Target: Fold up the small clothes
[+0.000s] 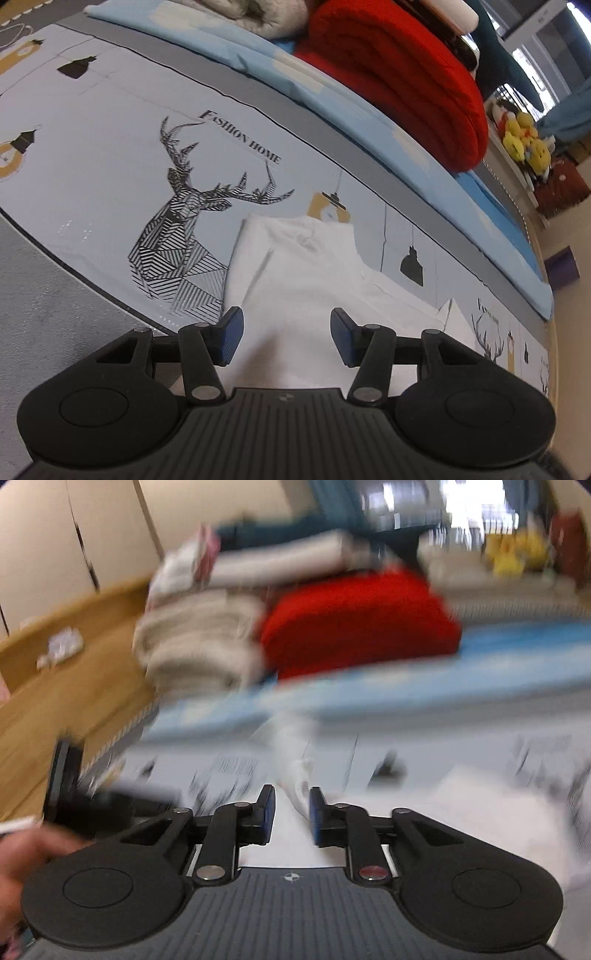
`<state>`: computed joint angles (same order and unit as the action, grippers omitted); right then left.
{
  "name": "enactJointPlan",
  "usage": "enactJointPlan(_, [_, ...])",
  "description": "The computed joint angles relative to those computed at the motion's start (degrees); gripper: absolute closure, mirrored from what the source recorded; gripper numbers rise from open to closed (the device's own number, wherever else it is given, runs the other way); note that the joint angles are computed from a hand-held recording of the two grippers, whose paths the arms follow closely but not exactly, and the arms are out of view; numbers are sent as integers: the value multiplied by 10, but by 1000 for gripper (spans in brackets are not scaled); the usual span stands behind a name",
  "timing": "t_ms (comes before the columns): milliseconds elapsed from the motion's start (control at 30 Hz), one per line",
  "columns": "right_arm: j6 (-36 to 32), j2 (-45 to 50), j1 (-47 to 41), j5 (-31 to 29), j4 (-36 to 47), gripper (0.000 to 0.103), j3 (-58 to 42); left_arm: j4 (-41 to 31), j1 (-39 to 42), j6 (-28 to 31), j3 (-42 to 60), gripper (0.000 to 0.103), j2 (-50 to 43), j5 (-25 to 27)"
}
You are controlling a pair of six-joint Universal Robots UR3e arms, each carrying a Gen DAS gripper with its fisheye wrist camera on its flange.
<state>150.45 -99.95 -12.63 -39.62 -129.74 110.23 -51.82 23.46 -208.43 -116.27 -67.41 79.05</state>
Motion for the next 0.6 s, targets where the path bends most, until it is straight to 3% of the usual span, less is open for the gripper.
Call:
enactJointPlan(67, [14,-15,-1,-16,-12,78,26,0,7,2,-4,46,4,-8])
enactJointPlan(133, [38,-6,-15,-22,-69,68,56,3,12,2,-12,47,5,-17])
enactJointPlan(233, [131,49,7,-126,-142,66,55,11,22,-6,-29,53,2,-31])
enactJointPlan(300, [167,95,4,-155,-137,66,23,20,37,-9,-44,64,-2,-47])
enactJointPlan(400, [219,146,-8,-193,-130,66,-23,29,57,-15,-63,65,-13,-68])
enactJointPlan(600, [259,231,-47,-195,-57,67,-98,13,93,-50,-97,65,-27,-112])
